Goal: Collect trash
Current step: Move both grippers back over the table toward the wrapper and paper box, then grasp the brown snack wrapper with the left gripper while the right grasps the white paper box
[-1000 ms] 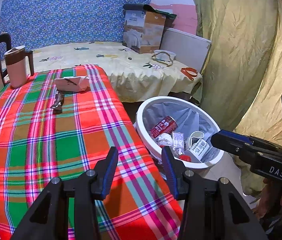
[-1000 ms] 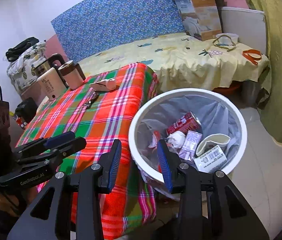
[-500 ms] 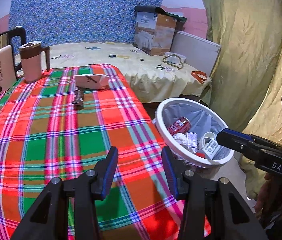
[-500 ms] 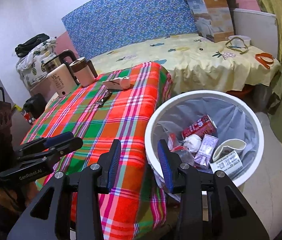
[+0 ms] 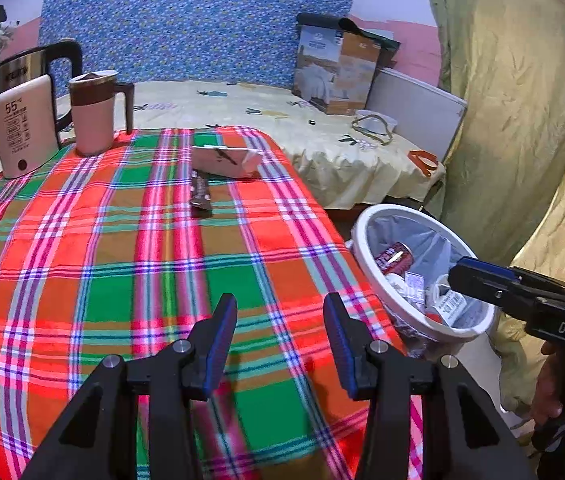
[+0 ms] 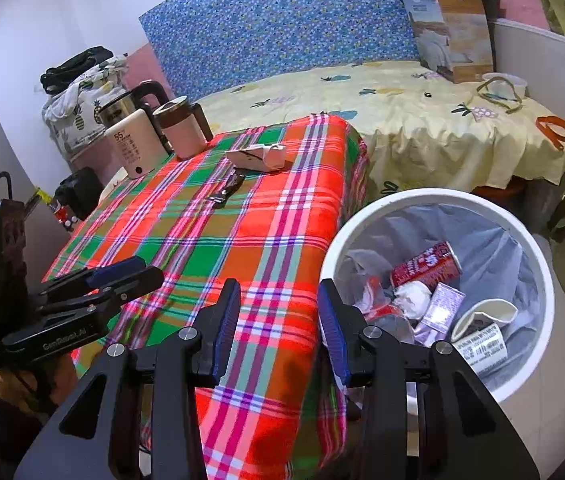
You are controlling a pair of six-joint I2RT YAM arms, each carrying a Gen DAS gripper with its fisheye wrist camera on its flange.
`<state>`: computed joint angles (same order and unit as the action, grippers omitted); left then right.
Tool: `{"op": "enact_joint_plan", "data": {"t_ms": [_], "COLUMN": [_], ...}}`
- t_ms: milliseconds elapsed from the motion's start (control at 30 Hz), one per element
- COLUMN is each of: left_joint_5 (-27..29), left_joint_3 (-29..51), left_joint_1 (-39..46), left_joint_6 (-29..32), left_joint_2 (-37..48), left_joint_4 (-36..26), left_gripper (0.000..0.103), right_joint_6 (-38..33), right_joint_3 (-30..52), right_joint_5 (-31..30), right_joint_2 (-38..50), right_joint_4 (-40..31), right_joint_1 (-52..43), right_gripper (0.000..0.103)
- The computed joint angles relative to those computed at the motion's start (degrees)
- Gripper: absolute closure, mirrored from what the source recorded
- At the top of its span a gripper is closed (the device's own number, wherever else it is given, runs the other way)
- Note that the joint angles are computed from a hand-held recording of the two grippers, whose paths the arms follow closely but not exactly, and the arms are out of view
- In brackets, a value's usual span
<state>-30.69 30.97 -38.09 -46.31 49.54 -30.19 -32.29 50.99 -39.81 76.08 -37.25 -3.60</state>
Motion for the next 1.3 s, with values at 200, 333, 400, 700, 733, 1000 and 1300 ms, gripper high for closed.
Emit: {"op": "enact_joint_plan", "data": {"t_ms": [200, 333, 400, 700, 733, 1000, 1300], "left_joint_5": [3.01, 6.59, 8.32, 16.12, 17.05, 21.01, 23.85], "left_joint_3": [-0.21, -0.23, 0.05, 2.30, 2.61, 6.29, 10.32], "left_joint_1": [6.95, 12.77, 15.50, 26.81, 27.93, 33.86, 37.59], "left_joint_6": [4.61, 8.82, 11.00, 19.38, 20.10, 23.51, 24.61], "left_joint_2": [-0.58, 0.36, 1.72, 11.18, 12.47, 23.76, 32.22], "left_joint_4": [0.77, 2.72, 4.05, 12.12, 13.21, 19.47, 21.60], "left_gripper": [0.056, 0.056, 0.056, 0.055, 0.055, 0.055, 0.064], "right_joint_6": [1.65, 1.56, 1.43, 3.09, 3.14, 3.13, 2.80], "right_joint_3": [1.64, 2.75, 3.80, 8.70, 9.17, 13.97, 20.48], "right_joint_5": [2.17, 3.28, 3.34, 5.38, 5.54, 8.16, 10.58], "right_joint_2": [1.60, 2.65, 3.87, 10.12, 10.75, 17.03, 24.12], "right_joint_4": [2.67, 4.18, 4.74, 7.36, 7.56, 9.37, 10.79], "right_joint_1": [3.51, 5.55, 6.26, 9.76, 10.10, 13.27, 16.32], "right_gripper": [0.061, 0.061, 0.061, 0.061, 0.061, 0.061, 0.061]}}
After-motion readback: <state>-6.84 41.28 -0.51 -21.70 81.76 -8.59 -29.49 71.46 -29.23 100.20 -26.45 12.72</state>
